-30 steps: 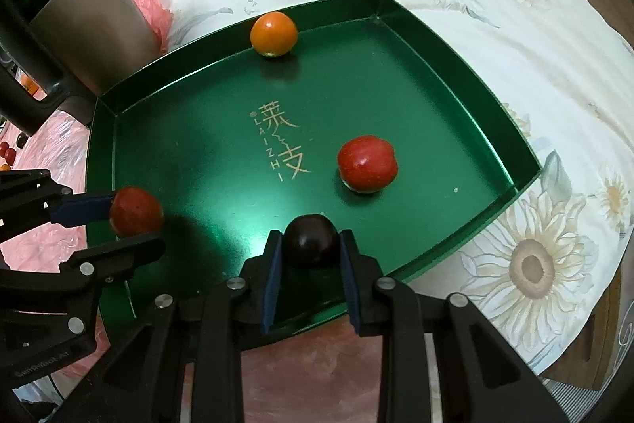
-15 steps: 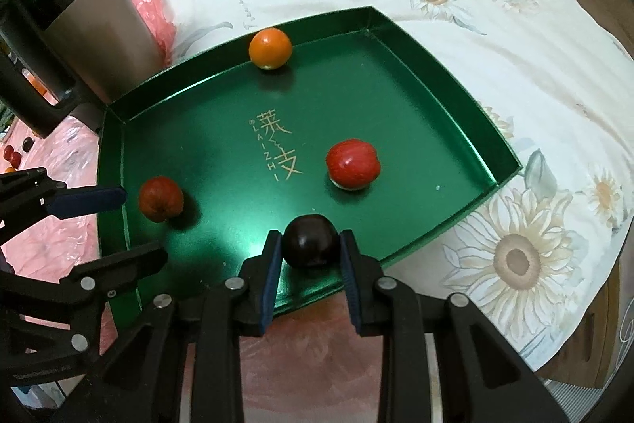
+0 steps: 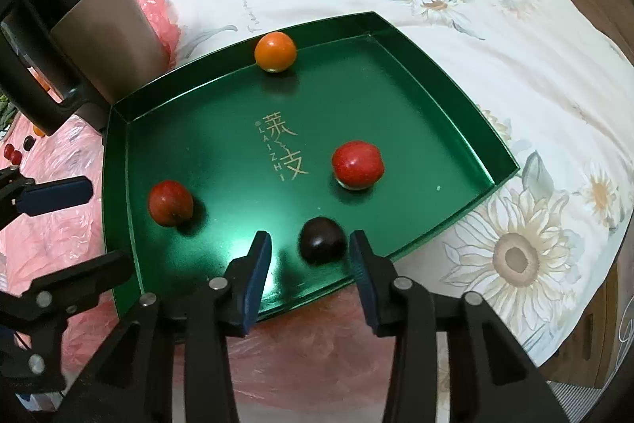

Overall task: Organize fruits
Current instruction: 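Open both tools to release the apple and plum into the green tray, then move both open tools back over the fruit on the pink sheet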

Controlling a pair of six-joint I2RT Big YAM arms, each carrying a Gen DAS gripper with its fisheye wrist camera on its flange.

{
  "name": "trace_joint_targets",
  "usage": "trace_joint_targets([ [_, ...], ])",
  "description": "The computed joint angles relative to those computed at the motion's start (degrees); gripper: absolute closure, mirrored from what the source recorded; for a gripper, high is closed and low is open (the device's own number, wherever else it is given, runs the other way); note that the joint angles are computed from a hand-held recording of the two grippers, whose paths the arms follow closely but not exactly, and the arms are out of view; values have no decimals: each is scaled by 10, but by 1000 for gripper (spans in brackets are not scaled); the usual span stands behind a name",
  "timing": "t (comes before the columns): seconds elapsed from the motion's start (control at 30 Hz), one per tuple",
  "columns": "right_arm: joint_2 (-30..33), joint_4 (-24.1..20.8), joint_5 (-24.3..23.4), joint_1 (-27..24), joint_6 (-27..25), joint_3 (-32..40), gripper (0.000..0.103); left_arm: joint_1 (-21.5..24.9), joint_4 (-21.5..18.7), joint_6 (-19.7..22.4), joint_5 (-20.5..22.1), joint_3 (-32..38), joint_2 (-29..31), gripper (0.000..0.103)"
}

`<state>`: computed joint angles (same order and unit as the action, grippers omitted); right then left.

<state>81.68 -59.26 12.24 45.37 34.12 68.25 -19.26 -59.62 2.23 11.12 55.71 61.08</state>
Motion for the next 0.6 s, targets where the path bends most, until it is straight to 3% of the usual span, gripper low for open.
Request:
trace_joint_targets([
  [0.2,-6,-14,11,9,1,9,56,9,-14,7,13,-8,-31,43],
  [0.33,-16,-31,25,26,9,20,56,20,-35,15,32,-7,-48,36],
  [0.43,-23,-39,28,40,21,24,47,34,-47,19,44,-10,-67,28],
  [0.6,-27,-53,29,68,44,32,45,66,-78,39,54,-16,-93,28],
])
